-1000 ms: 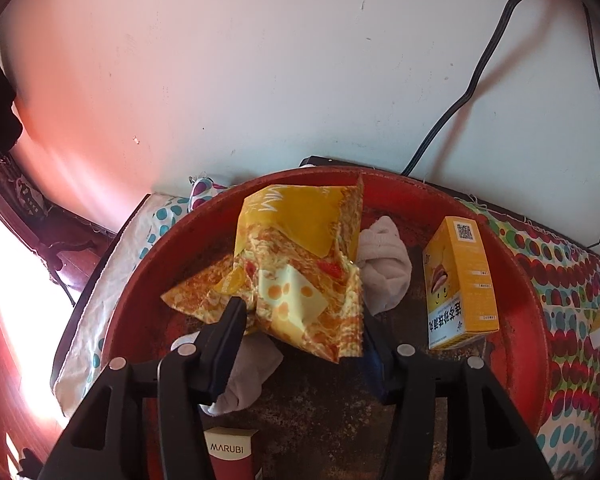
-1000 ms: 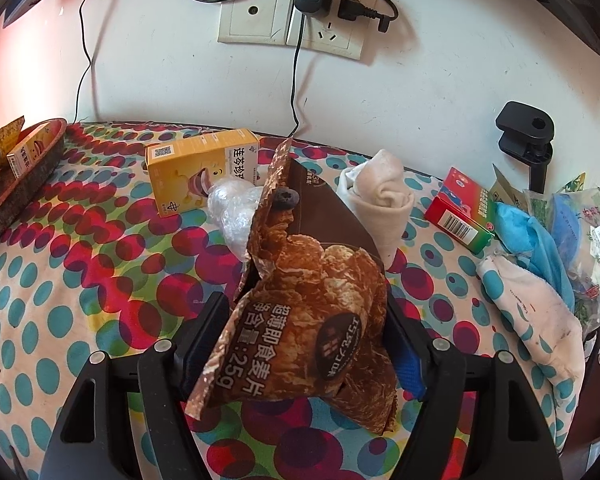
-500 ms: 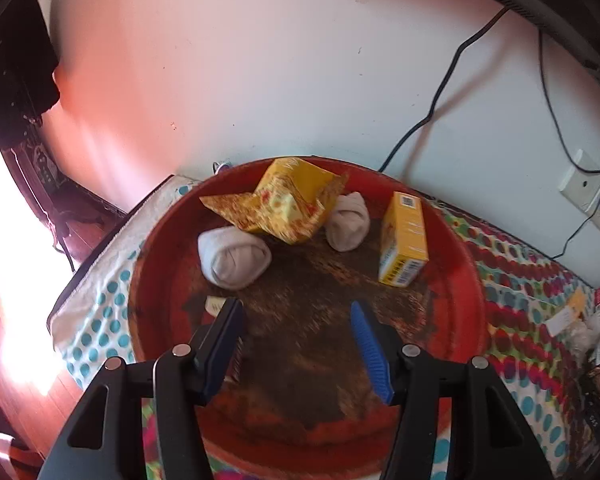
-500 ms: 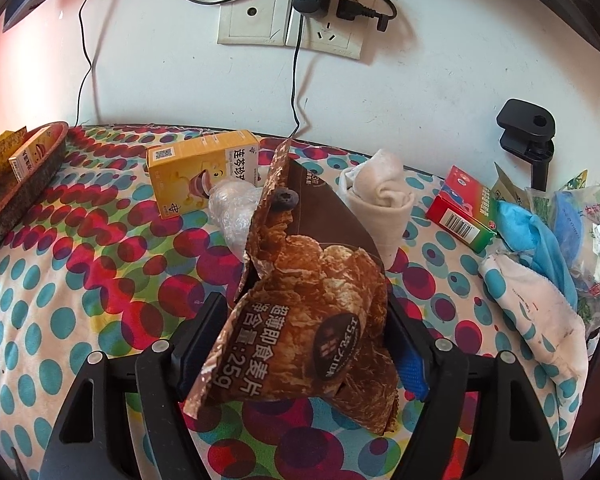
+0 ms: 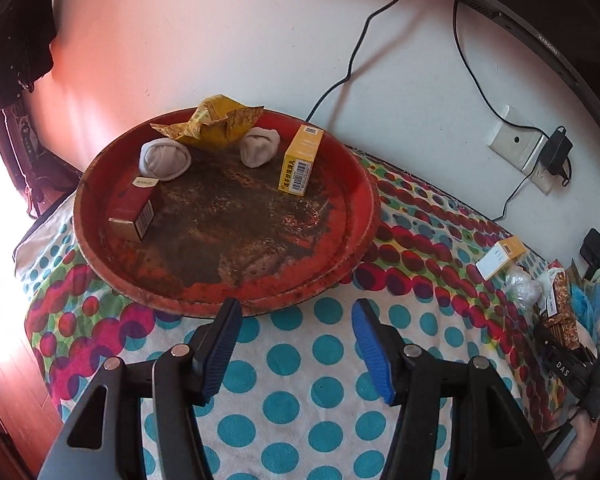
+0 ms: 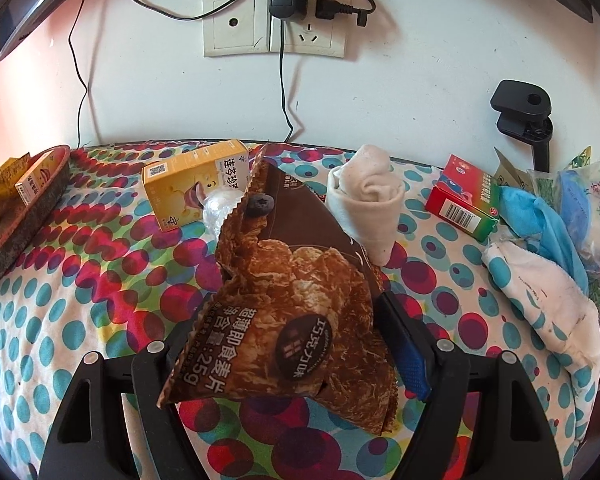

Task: Organize objects
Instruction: 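Carry the brown chocolate snack bag in the right tool over the red tray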

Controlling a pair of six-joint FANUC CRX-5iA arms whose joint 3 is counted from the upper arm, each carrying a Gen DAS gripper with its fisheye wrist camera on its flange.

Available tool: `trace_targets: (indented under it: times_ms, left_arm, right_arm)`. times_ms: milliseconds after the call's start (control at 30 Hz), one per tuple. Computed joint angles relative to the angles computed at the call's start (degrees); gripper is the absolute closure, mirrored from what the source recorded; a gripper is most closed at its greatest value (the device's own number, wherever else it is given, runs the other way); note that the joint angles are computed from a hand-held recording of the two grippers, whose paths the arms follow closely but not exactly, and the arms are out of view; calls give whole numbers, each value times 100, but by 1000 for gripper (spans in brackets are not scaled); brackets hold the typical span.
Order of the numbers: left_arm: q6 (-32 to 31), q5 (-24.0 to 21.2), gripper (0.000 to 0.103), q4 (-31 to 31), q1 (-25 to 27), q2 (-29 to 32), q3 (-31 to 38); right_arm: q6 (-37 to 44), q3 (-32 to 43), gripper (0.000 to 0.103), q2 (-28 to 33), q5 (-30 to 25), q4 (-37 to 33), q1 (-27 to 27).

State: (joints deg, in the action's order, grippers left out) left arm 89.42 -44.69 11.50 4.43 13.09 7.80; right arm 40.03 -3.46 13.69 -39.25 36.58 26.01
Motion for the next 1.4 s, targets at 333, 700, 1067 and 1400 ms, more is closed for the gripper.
trace_targets:
  times_ms: [333,700,1067,1400]
  left_arm:
    - [561,261,44,-989,14,-5,140]
    - [687,242,44,-1316,-5,68,258]
    - [476,153,44,-1137,29,140,301]
    - [477,200,44,-925,188,135,244]
  right_arm:
    - [-385,-193,43,-51,-8,590,74]
    - [-331,-93,44,-83,-294,518,197]
    - [-413,-11,44,-338,-408,173,457]
    - [189,529,43,-234,-446,-373,928]
